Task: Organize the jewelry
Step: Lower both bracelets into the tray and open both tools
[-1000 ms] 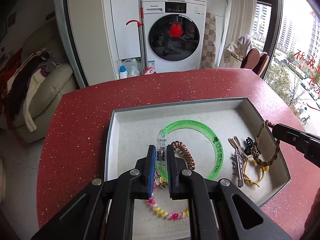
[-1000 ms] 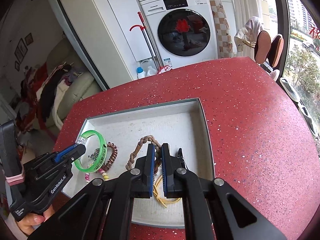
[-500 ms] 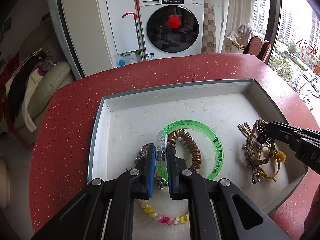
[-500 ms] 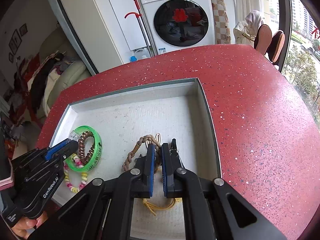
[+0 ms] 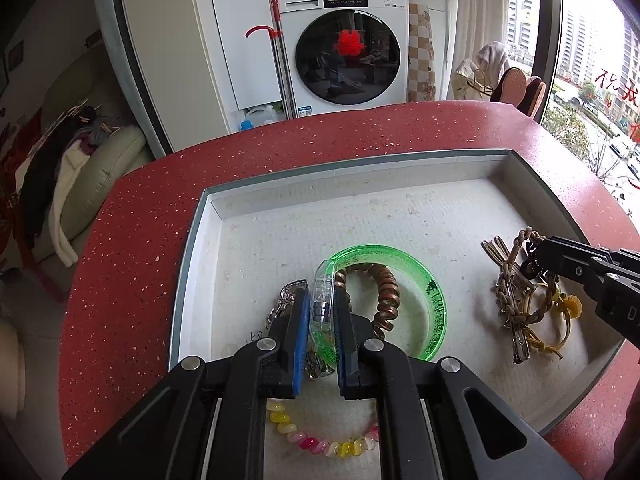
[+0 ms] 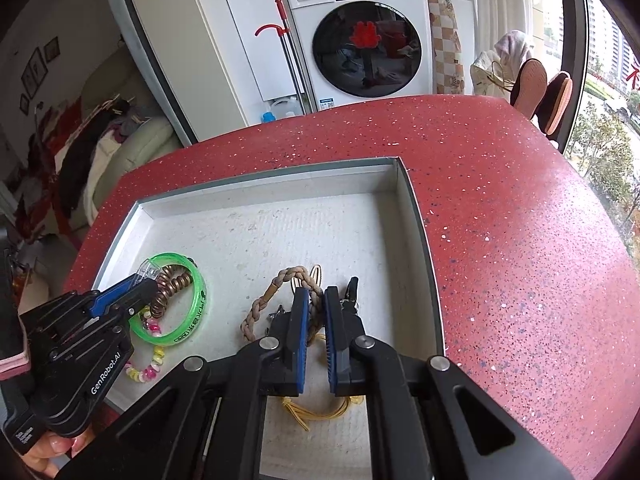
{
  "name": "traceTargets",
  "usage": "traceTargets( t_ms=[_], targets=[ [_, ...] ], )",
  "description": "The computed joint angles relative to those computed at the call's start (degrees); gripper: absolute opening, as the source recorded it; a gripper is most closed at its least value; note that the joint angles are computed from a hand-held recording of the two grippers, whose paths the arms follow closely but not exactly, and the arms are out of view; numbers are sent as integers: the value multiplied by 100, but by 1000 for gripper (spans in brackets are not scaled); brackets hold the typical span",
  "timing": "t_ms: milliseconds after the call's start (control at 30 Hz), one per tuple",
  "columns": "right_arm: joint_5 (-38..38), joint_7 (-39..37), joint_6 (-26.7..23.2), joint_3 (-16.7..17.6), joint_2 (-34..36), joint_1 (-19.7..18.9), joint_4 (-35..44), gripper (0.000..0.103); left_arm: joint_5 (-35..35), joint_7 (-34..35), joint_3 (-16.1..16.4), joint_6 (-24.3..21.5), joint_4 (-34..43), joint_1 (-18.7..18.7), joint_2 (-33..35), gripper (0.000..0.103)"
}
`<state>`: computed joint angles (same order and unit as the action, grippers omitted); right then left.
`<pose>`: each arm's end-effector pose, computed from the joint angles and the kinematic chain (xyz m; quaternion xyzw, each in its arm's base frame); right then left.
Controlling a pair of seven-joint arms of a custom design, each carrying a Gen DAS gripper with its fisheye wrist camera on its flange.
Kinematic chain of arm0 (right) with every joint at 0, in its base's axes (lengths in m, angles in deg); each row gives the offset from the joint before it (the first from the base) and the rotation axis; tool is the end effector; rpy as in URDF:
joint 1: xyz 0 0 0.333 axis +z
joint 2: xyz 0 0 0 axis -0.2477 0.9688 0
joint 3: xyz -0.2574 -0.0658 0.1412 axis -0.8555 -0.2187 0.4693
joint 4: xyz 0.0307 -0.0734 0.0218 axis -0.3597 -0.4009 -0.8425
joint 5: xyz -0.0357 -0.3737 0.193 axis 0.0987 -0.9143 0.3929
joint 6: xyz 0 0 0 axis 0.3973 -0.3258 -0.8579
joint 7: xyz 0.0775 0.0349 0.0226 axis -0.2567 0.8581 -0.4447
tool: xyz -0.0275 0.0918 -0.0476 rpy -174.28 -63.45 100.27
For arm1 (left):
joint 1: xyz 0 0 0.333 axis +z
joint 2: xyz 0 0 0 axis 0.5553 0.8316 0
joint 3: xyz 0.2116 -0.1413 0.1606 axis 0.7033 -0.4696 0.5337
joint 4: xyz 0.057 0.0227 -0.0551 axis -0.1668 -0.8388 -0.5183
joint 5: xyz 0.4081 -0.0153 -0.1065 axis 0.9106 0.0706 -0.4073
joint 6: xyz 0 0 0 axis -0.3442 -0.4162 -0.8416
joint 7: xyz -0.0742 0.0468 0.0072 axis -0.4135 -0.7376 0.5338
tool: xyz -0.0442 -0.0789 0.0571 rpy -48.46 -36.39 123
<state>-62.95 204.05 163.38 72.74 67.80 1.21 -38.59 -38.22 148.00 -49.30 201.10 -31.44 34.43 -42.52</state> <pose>0.6256 0.1857 0.4748 -0.5801 0.7457 -0.1893 0.2678 0.6952 -0.1171 0.4830 -0.5119 0.7935 -0.2574 0.2054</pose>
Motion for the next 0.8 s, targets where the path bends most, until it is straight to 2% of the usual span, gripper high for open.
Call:
traceTargets(
  t_ms=[100,133,167,800],
  targets=[
    [70,0,8,6,-15,-4,-27,32,-119,103,-37,-14,-23,49,-22,30],
    [59,23,39,4,-28,-2,-48,43,-149,131,-43,-22,-33,56,-33,30],
    [-10,89,72,-3,-45,8,-74,45,-170,144,-45,-17,-77,56,-67,30],
    [-8,180,199,47,-167,-59,-214,45,7,-28,27,-11,-67,-34,-66,31]
  ],
)
